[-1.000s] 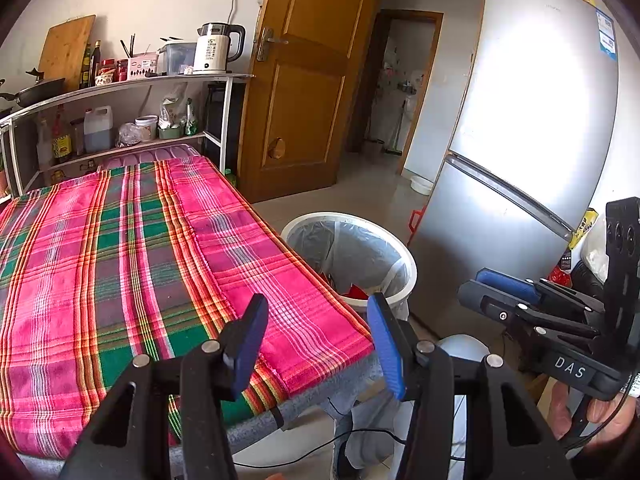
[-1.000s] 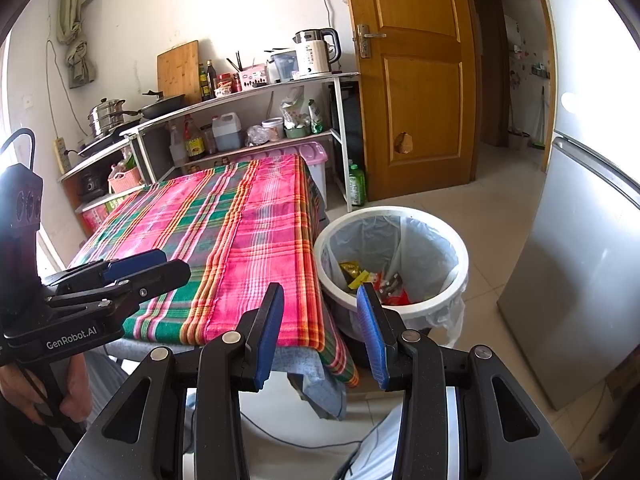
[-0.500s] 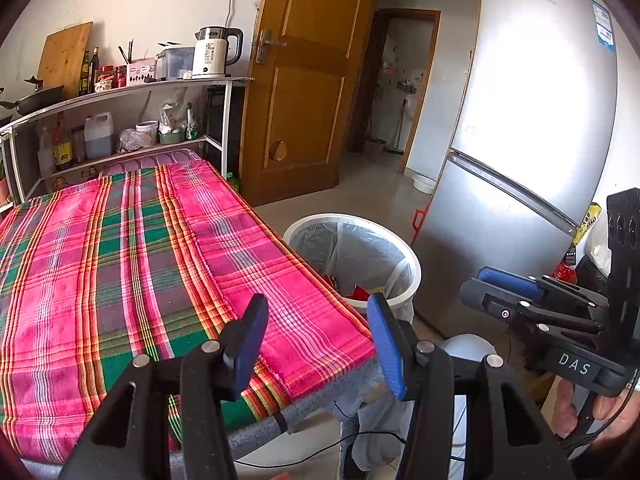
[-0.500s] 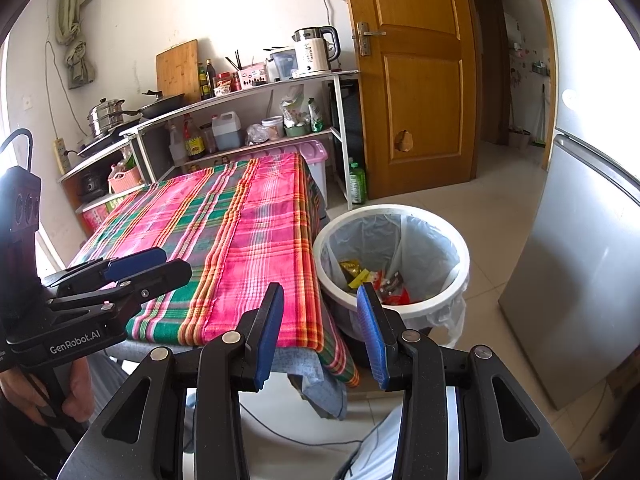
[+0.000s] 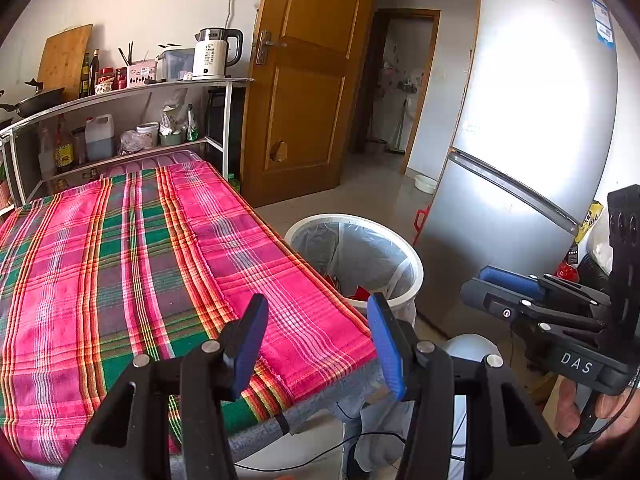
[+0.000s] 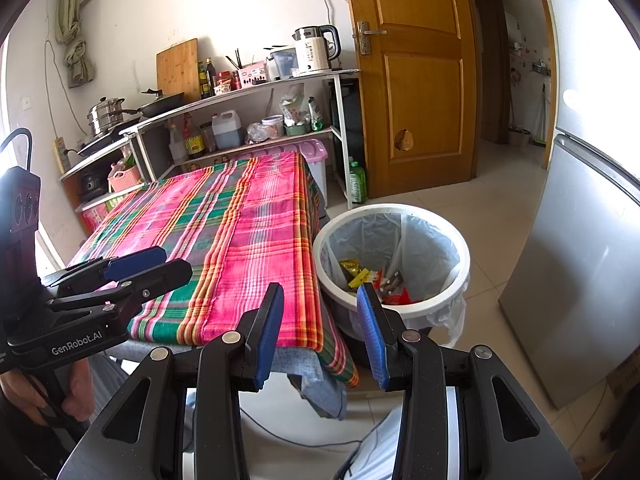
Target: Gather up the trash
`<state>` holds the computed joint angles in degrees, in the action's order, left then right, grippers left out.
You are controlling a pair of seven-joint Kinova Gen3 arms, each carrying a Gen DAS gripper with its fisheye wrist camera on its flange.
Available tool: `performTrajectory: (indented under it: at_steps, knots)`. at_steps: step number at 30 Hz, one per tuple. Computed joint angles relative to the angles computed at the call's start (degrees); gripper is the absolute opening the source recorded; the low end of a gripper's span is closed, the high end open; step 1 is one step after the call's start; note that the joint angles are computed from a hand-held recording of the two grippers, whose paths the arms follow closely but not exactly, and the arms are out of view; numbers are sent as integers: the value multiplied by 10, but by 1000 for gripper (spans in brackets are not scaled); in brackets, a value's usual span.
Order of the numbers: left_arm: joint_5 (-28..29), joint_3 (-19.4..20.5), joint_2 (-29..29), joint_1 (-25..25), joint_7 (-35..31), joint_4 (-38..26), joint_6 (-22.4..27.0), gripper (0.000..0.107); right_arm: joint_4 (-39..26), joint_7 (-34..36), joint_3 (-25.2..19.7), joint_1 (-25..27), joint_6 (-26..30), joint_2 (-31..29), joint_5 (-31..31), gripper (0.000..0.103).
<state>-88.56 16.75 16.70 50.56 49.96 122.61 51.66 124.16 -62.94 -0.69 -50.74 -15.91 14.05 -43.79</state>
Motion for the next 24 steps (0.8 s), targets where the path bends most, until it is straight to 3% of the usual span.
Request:
performTrajectory:
  at_steps: [24]
  knots:
    - [-1, -4, 10, 0, -9, -4, -4, 53, -1, -8, -2, 4, -1, 4, 8, 39]
